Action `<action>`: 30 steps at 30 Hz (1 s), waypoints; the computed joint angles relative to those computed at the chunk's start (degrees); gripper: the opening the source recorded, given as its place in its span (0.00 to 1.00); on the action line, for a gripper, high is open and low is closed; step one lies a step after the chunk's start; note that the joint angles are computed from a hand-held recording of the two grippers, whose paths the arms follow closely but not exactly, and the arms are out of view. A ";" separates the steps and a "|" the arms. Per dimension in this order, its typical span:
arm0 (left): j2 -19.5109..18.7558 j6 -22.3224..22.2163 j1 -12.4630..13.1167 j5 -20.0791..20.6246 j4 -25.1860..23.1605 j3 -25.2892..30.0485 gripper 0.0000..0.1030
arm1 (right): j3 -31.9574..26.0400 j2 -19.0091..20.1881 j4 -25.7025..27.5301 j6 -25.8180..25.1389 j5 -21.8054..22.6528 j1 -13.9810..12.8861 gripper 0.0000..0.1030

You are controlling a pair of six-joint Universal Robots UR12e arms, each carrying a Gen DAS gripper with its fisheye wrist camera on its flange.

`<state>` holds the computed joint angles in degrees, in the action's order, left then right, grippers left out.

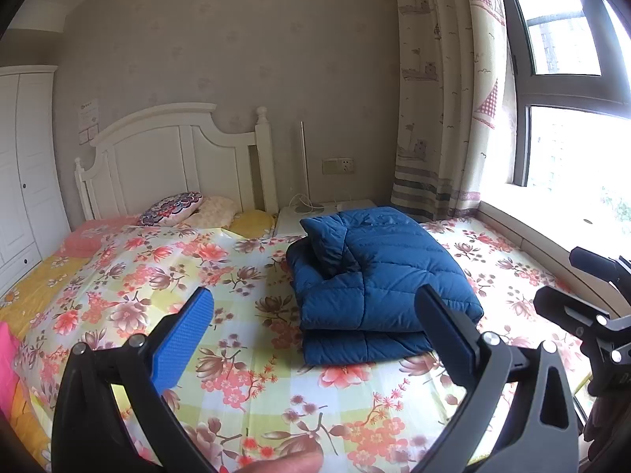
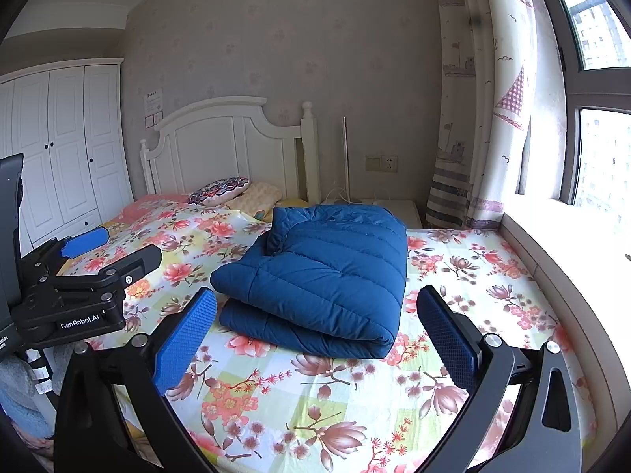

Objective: Fold large clothes

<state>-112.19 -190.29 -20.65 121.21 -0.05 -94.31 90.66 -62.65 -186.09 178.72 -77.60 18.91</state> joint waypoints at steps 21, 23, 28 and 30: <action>0.16 0.51 -0.12 0.11 0.44 -0.21 0.98 | 0.05 0.00 -0.07 0.20 -0.27 0.21 0.95; 0.18 0.53 -0.14 0.15 0.58 -0.23 0.98 | 0.06 0.00 -0.07 0.24 -0.30 0.22 0.95; 0.22 0.94 -0.19 0.01 0.72 -0.27 0.98 | 0.06 0.13 -0.25 -0.12 -0.92 0.35 0.95; 0.20 1.13 -0.14 -0.15 0.83 -0.28 0.98 | 0.09 0.21 -0.43 -0.19 -0.77 0.28 0.95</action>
<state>-111.99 -189.16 -20.79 121.06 0.77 -94.59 90.76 -62.43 -186.52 178.53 -78.36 19.19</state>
